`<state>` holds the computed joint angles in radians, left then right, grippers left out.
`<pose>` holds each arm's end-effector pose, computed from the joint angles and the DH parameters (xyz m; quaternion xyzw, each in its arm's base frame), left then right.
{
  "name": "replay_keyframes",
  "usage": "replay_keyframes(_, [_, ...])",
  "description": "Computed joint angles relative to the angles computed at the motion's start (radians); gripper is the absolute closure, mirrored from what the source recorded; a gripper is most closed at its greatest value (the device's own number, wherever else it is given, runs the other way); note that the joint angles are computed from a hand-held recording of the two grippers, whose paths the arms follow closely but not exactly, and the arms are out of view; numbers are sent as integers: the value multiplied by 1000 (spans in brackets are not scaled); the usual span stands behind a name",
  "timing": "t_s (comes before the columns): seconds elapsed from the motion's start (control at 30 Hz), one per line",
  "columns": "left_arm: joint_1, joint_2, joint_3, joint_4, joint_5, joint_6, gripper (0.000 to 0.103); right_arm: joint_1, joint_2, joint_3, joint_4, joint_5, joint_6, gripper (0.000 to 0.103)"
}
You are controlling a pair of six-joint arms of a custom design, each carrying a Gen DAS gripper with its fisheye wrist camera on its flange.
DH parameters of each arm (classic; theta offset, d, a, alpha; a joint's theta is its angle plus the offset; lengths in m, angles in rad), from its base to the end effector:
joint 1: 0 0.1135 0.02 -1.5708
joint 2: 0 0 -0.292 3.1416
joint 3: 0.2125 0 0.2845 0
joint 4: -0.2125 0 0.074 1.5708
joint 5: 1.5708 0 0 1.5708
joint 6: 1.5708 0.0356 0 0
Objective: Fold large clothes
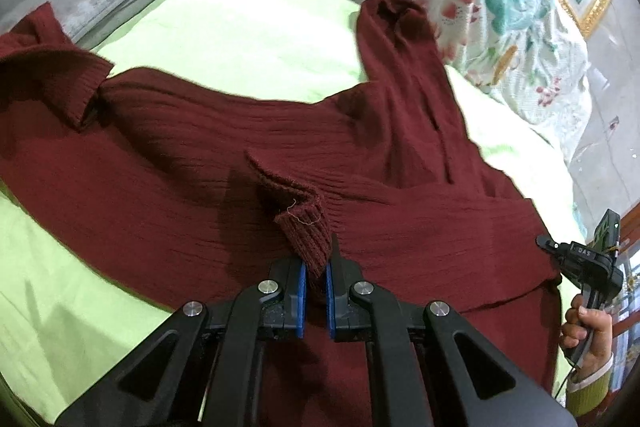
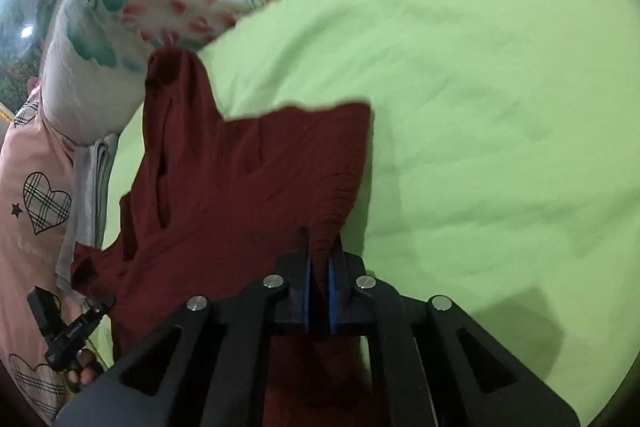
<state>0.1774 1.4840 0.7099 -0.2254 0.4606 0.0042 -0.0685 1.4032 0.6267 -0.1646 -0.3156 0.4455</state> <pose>0.2909 0.0361 0.1638 -0.0167 0.9362 -0.1932 0.2931 0.2753 -0.0078 0.1622 0.1916 0.9206 0.2041 0.2724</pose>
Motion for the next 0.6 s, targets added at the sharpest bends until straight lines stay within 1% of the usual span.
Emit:
replay_keyframes(0.03, [-5, -4, -2, 1, 4, 3, 97, -16, -19, 3, -16, 19, -11, 96])
replay_keyframes(0.07, [-14, -3, -5, 9, -7, 4, 97, -34, -19, 4, -27, 15, -20, 96])
replay_keyframes(0.13, [-33, 25, -4, 25, -49, 0, 96, -27, 35, 38, -71, 37, -45, 92])
replay_keyframes(0.17, [-34, 43, 2, 21, -56, 1, 96, -14, 44, 47, -94, 76, -45, 86])
replay_keyframes(0.2, [-28, 55, 5, 11, -55, 7, 95, -4, 18, 34, -89, 97, -33, 82])
replay_keyframes(0.23, [-21, 51, 1, 8, -50, 13, 93, 11, -28, 17, -96, 130, -20, 78])
replay_keyframes(0.3, [2, 18, -14, -1, -50, 33, 85, 50, -153, -29, -93, 171, 8, 63])
replay_keyframes(0.37, [32, -18, -23, -13, -58, 54, 83, 102, -234, -49, -98, 183, 47, 54])
replay_keyframes(0.4, [56, -43, -27, -23, -69, 73, 83, 141, -281, -62, -106, 188, 61, 53])
replay_keyframes(0.47, [98, -69, -19, -35, -83, 102, 77, 221, -314, -71, -106, 207, 99, 53])
replay_keyframes(0.5, [128, -80, -11, -35, -105, 118, 68, 256, -324, -77, -103, 201, 121, 53])
replay_keyframes(0.53, [148, -84, -4, -31, -128, 125, 63, 289, -323, -81, -97, 195, 140, 53])
replay_keyframes(0.6, [197, -88, 18, -17, -187, 144, 58, 369, -305, -89, -72, 186, 178, 52])
